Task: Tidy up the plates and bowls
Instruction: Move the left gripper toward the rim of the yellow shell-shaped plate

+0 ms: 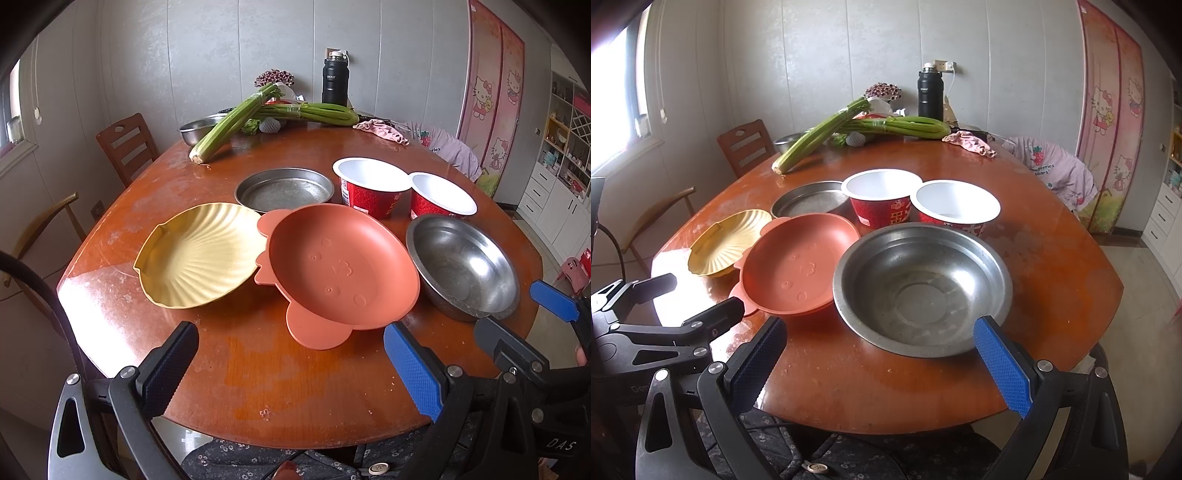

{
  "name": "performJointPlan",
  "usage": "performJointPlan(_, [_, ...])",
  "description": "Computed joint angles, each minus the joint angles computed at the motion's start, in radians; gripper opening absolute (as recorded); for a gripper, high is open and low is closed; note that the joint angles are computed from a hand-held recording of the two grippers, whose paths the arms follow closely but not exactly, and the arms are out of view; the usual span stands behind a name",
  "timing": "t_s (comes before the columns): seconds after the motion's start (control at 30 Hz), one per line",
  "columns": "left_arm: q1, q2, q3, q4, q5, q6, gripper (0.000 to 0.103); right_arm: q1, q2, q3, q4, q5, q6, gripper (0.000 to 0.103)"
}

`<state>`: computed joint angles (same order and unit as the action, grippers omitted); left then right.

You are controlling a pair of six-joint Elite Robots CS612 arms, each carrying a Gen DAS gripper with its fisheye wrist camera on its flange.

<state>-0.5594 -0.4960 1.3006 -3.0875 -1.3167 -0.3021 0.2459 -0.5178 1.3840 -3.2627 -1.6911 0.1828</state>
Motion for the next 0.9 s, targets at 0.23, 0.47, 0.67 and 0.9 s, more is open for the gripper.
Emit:
performJointPlan(0.23, [-0.001,-0.001,-0.001,0.013,0.012,0.001,0.101,0.001,0.003,-0.004,0.000,-0.001,-0.003,0.101])
performJointPlan(0.47, [0.005,0.005,-0.006,-0.010,-0.006,-0.012,0.101,-0.002,0.009,-0.015,0.009,0.015,-0.008,0.101])
performJointPlan(0.67, [0.016,0.016,-0.019,-0.026,-0.035,-0.041,0.101,-0.003,0.014,-0.032,0.021,0.020,-0.008,0.101])
performJointPlan(0.9, [0.026,0.024,-0.042,-0.004,-0.038,-0.039,0.101,-0.004,0.021,-0.069,0.054,0.032,-0.028,0.101])
